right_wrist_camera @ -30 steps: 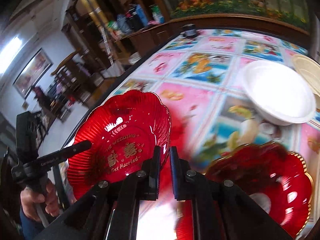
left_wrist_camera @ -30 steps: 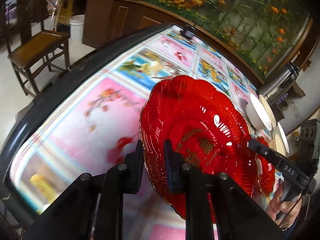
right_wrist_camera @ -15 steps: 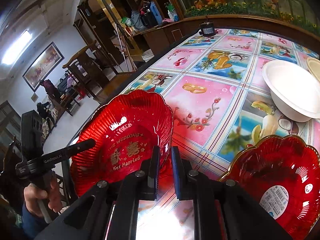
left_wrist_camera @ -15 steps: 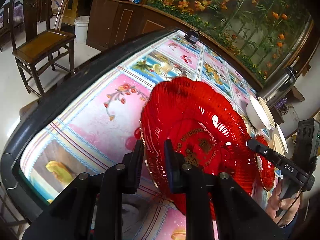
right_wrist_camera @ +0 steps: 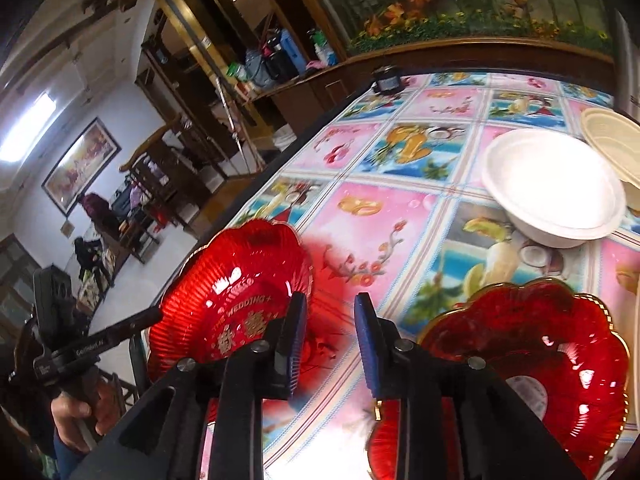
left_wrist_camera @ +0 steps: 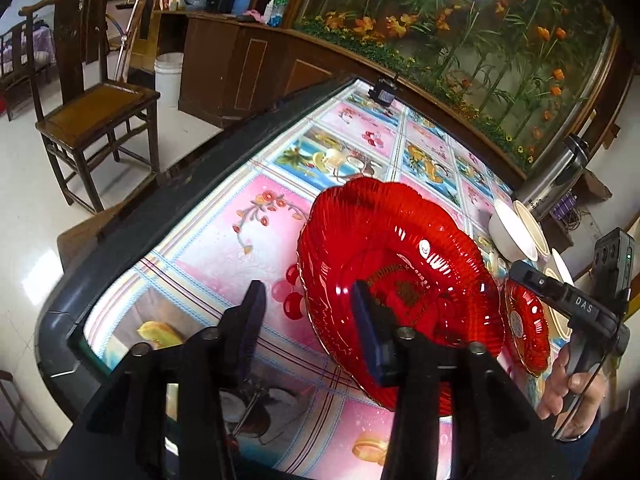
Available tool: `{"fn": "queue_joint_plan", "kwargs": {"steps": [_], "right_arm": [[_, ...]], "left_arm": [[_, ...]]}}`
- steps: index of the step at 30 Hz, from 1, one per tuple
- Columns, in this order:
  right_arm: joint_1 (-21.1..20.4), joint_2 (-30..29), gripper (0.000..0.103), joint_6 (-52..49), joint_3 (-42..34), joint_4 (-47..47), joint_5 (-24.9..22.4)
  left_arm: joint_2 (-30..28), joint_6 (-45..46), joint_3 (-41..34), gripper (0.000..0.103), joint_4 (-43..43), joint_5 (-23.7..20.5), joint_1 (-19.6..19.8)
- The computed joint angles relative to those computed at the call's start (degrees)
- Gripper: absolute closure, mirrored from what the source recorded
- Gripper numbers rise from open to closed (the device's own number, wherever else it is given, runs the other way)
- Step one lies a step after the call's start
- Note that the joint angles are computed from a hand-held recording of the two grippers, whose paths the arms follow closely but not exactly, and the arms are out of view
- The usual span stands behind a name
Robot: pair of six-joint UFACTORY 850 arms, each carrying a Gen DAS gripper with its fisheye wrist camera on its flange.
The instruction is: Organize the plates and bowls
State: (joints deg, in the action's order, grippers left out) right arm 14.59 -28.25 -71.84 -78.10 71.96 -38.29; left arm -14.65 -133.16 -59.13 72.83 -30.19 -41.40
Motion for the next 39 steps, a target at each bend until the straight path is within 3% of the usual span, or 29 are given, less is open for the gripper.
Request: {"fn": "queue_joint_plan", "kwargs": {"steps": [1, 7, 15, 19, 30, 39], "right_arm": [[-0.3, 0.1, 0.076, 0.1, -0.1, 0.3, 0.0], [-2.0, 0.5, 0.076, -0.5, 0.4, 2.6, -0.6], [-4.0, 1.5, 0.075, -1.7, 1.7, 5.3, -1.8], [-5.4, 2.7, 0.069, -3.6, 3.3, 7.8, -2.3], [-10.1, 6.3, 0.069, -9.2, 9.0, 12.9, -3.9], [-13.0, 7.8, 0.069, -11.1, 12.0, 14.8, -3.9]], "left_arm": [[0.2, -0.1, 0.0, 0.052, 0.2, -0.9, -0.4], [0.6, 2.0, -1.0, 0.051, 0.1, -4.6, -1.8], [-0.6, 5.3, -4.5, 0.051, 0.9, -6.4, -3.9], [-3.0, 10.1, -8.5, 0.050, 0.0, -4.5, -5.0], [-9.8, 22.2, -18.4, 0.050, -5.9, -0.3, -6.7], [-15.6, 35.7, -26.7, 0.050, -15.5, 2.6, -6.6]]}}
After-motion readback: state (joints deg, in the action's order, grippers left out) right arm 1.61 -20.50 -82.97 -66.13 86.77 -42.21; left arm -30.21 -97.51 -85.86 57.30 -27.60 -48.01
